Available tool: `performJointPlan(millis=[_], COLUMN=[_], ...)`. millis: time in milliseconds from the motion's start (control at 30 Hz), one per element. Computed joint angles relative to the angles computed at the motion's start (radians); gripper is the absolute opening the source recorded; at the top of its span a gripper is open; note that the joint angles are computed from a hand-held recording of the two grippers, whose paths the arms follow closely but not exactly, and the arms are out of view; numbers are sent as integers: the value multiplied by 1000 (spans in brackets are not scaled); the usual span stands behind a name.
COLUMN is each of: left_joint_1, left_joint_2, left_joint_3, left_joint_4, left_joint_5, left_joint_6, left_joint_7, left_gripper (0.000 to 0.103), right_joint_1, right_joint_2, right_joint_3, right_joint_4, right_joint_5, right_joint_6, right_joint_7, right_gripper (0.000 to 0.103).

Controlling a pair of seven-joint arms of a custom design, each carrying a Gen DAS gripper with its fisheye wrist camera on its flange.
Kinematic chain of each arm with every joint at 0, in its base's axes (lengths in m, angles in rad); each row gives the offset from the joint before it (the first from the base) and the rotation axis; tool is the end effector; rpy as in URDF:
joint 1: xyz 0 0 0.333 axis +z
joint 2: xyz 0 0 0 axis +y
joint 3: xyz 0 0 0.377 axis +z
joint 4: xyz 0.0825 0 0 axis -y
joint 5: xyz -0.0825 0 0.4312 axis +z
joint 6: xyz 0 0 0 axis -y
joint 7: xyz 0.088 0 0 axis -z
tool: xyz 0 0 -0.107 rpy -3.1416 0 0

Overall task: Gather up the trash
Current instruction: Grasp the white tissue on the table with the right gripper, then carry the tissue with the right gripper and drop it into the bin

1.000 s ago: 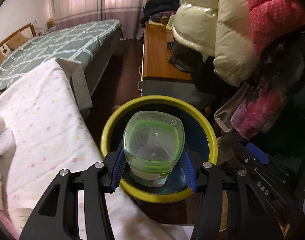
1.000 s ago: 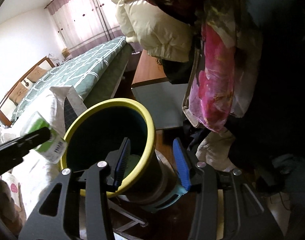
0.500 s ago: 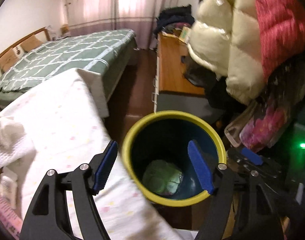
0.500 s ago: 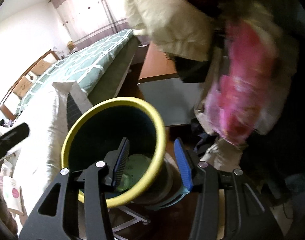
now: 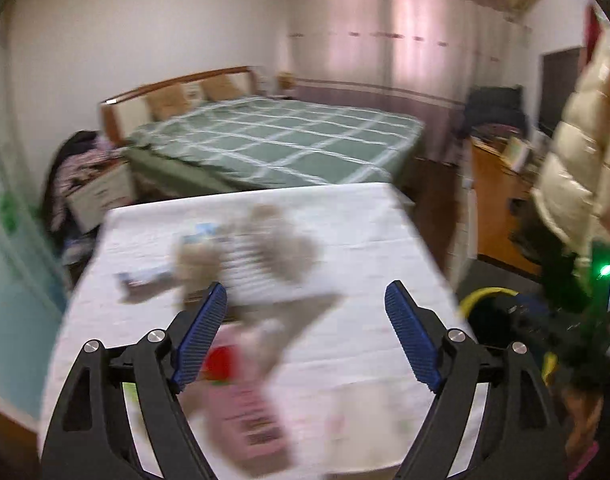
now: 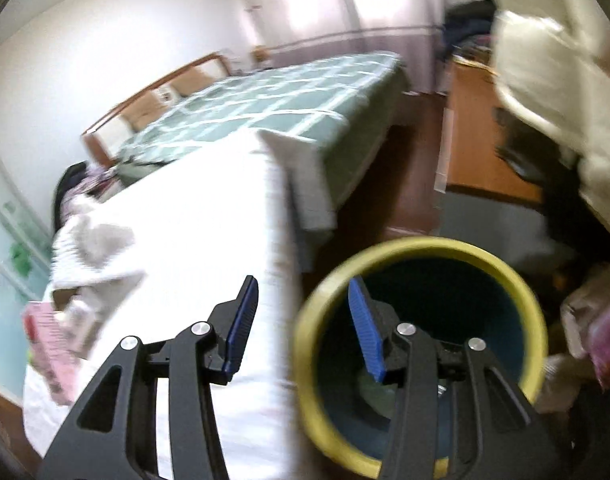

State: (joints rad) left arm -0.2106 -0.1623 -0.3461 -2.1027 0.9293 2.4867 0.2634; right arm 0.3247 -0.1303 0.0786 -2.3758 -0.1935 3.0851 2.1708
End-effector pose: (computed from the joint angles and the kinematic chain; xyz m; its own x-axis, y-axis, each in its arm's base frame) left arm 0.4887 -0.3220 0.5860 0.1401 -0.9897 -0.0279 -0.6018 -0.0627 -0.7962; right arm 0.5071 0.2350 0.5051 0.1112 -0.9539 -0.2787 -0.7132 0.1187 -0.6909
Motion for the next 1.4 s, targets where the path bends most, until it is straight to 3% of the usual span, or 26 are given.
performJointPlan(millis=[133,300,400,700,833,867,900,1033,1200,1400], left_joint_1=[52,144,198,366,437,451,466,498,527,524], left_joint_2=[-124,-218,-240,-256,-242,-242,-240,-236,-256,-318], left_joint_3=[33,55,66,45,12,1,-6,-21,-43,-67], left_joint_4=[-125,-242,-286,-358,-369,-371,-375,-389,-418,-464], left_joint_5=[-30,-51,-53,-53,-68,-78,-85,-146,-217,-314], left_joint_6=[12,97,160,335,400,410,425,463,496,518], left_joint_7=[-14,4,38,88,100,105,111,175,249,314], left_gripper=[81,81,81,81,81,81,81,81,81,81], right_joint_1=[101,114,112,155,205,208,206,242,266,240], right_joint_2=[55,159,233,468,540,551,562,540,427,268], right_joint_3=[-15,50,96,112,73,74,80,43,0,2], right_joint_4=[102,273,385,730,834,852,868,849,724,555], right_joint_5=[130,109,173,111,42,38,43,-24,-145,-270], right_joint_6=[-24,-68,-114,-348,-424,-447,-466,-444,-335,-265], right_joint_7=[-149,-174,-253,-238,-183,-184,-189,-120,29,195], right_gripper=[45,47,47,47,47,42,24,10,8,8])
